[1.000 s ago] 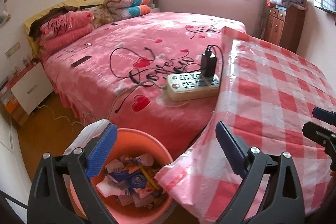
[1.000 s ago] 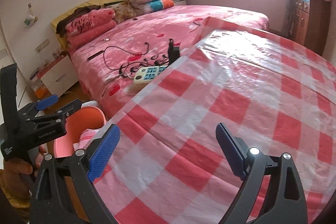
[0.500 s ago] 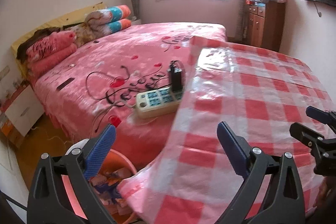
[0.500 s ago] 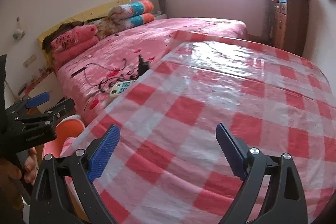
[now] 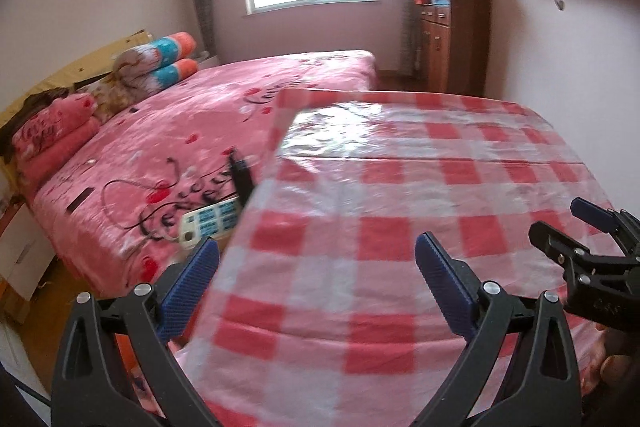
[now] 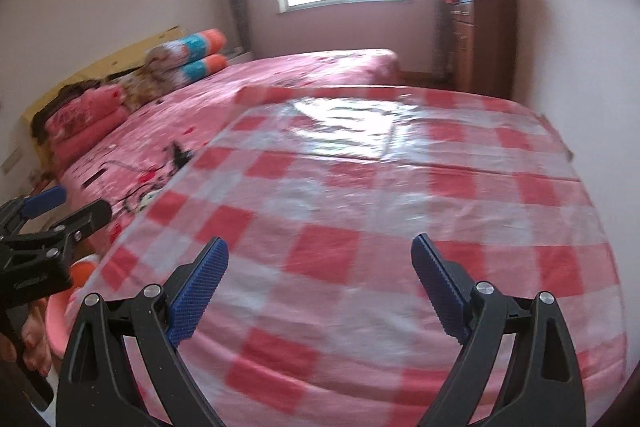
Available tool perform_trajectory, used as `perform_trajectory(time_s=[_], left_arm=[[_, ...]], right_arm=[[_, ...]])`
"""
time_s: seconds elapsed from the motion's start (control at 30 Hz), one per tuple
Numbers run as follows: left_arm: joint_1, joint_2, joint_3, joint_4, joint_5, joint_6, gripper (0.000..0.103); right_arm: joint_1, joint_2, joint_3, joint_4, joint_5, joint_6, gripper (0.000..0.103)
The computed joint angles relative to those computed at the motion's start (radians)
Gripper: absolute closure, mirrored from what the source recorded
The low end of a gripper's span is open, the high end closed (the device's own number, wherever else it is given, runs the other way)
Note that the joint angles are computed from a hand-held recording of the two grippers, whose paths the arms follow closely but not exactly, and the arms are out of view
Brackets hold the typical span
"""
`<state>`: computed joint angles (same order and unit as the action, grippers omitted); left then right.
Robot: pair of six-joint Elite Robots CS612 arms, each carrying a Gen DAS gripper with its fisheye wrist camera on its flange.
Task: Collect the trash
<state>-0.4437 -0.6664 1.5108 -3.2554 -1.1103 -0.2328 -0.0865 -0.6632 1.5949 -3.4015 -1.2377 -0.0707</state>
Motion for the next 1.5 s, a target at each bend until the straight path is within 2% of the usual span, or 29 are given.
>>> perform_trajectory(time_s=[0.2, 0.4, 0.7, 1.17, 1.5], left_arm=[[-0.022, 0.026, -0.054, 0.021, -0.031, 0.029, 0.004], [-0.040, 0.047, -0.098, 0.039, -0.055, 0.047, 0.004], [-0.059, 0.079, -0.162, 0.071, -0.092, 0.065, 0.004], [-0.070, 0.099, -0.199, 0.114, -0.110, 0.062, 0.004], [-0.071, 0.106, -0.207, 0.126, -0.098, 0.063, 0.004]], right_arm=[[-0.030, 0.005, 0.000, -0.038, -0.089, 0.049, 0.011], [-0.061, 0.013, -0.003, -0.059, -0.134, 0.090, 0.011], [-0.084, 0.024, -0.010, -0.084, -0.211, 0.108, 0.011], [-0.087, 0.031, -0.011, -0.109, -0.249, 0.080, 0.011], [-0.083, 0.033, -0.016, -0.101, -0.247, 0.068, 0.011]])
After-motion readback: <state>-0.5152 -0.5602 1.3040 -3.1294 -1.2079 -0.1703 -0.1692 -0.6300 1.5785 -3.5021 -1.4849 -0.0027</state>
